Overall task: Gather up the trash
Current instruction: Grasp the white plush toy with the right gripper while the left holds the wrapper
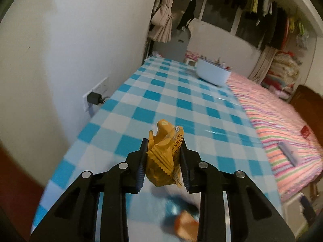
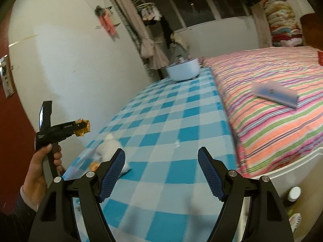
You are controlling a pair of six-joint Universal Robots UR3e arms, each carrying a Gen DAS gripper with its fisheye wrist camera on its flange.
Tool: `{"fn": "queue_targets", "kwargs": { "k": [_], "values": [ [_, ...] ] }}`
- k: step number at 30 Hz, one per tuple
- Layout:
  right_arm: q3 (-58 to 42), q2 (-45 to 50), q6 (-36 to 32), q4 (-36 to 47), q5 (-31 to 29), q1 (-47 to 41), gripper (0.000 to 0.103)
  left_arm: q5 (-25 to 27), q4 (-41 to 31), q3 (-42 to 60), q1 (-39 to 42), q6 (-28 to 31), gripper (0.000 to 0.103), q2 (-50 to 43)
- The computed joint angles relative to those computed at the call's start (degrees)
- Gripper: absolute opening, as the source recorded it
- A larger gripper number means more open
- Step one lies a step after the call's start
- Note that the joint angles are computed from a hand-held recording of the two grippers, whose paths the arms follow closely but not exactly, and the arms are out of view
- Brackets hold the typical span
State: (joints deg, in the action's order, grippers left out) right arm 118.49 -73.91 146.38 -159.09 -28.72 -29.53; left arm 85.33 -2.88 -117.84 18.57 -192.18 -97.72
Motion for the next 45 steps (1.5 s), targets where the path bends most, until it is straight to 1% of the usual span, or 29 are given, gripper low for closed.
{"fn": "queue_targets", "kwargs": {
  "k": [2, 3, 7, 10, 11, 13, 15, 17, 18, 19, 23, 25, 26, 29, 31, 34, 35, 36, 37, 40, 45],
  "values": [
    [-1.53, 0.15, -1.29, 2.28, 0.12, 1.51, 0.073, -1.29, 2.94, -4.19, 0.14, -0.29, 0.029, 1.99],
    [-3.93, 0.44, -3.63, 6.11, 0.13, 3.42, 0.073, -1.93, 3.58, -5.18, 0.37, -0.32, 0.029, 2.25],
    [-8.02, 2.37, -5.96, 8.19, -1.04, 8.12, 0.073, -4.7, 4.13, -7.88, 2.31, 0.22, 0.029, 3.58],
    [-12.88, 5.3, -5.39, 9.67, -2.88, 12.73, 0.073, -5.91, 3.77, -9.06, 3.71, 0.9, 0.029, 5.04],
    [-15.63, 6.7, -5.35, 11.38, -3.78, 14.75, 0.073, -6.18, 4.16, -9.46, 3.92, 0.68, 0.029, 5.06],
    [-18.97, 8.5, -4.18, 11.22, -5.43, 17.63, 0.073, -7.73, 3.42, -10.39, 5.52, 1.35, 0.029, 5.84],
    [-23.18, 10.91, -4.53, 12.39, -7.3, 20.54, 0.073, -8.05, 3.54, -11.57, 6.72, 2.07, 0.029, 6.51],
    [-27.17, 13.94, -3.25, 10.58, -9.44, 23.67, 0.073, -8.11, 3.51, -12.95, 7.97, 2.93, 0.029, 7.72],
    [-29.38, 15.13, -3.62, 11.97, -10.15, 24.69, 0.073, -8.66, 3.34, -13.63, 8.69, 3.36, 0.03, 8.36],
    [-34.0, 17.82, -3.56, 14.21, -11.65, 26.76, 0.073, -9.37, 3.09, -14.38, 9.64, 3.68, 0.03, 9.12],
    [-44.85, 23.78, -3.66, 18.4, -16.53, 31.18, 0.073, -11.1, 2.21, -16.11, 11.96, 4.69, 0.03, 11.13],
    [-49.39, 26.41, -3.64, 19.87, -19.3, 33.18, 0.073, -11.08, 2.22, -16.54, 12.3, 5.02, 0.03, 11.49],
    [-53.2, 28.76, -3.48, 21.11, -21.38, 34.73, 0.073, -11.0, 2.22, -16.66, 12.38, 5.28, 0.03, 11.56],
    [-60.18, 33.11, -3.57, 24.42, -24.55, 37.08, 0.073, -11.09, 2.33, -16.84, 12.71, 5.71, 0.031, 11.48],
    [-60.54, 34.16, -3.5, 22.38, -28.08, 38.55, 0.073, -11.57, 1.81, -16.89, 13.1, 6.07, 0.031, 11.57],
    [-59.26, 34.68, -4.02, 18.99, -30.19, 39.35, 0.071, -12.11, 1.75, -17.16, 13.41, 6.14, 0.031, 11.82],
    [-57.92, 34.32, -3.7, 17.46, -30.02, 39.0, 0.068, -11.9, 1.9, -17.04, 13.04, 6.04, 0.031, 11.59],
    [-57.8, 34.33, -3.53, 17.31, -29.9, 38.73, 0.058, -11.8, 2.13, -17.06, 12.89, 6.07, 0.031, 11.39],
    [-57.54, 33.97, -2.75, 18.02, -28.42, 37.8, 0.049, -11.79, 2.17, -17.17, 12.71, 6.17, 0.031, 11.44],
    [-57.06, 33.79, -1.4, 18.39, -26.46, 36.27, 0.042, -11.71, 2.47, -16.97, 11.93, 6.33, 0.032, 10.99],
    [-51.95, 30.32, -0.38, 16.57, -23.48, 33.67, 0.039, -11.72, 2.89, -17.1, 11.22, 6.84, 0.032, 11.14]
  ]
}}
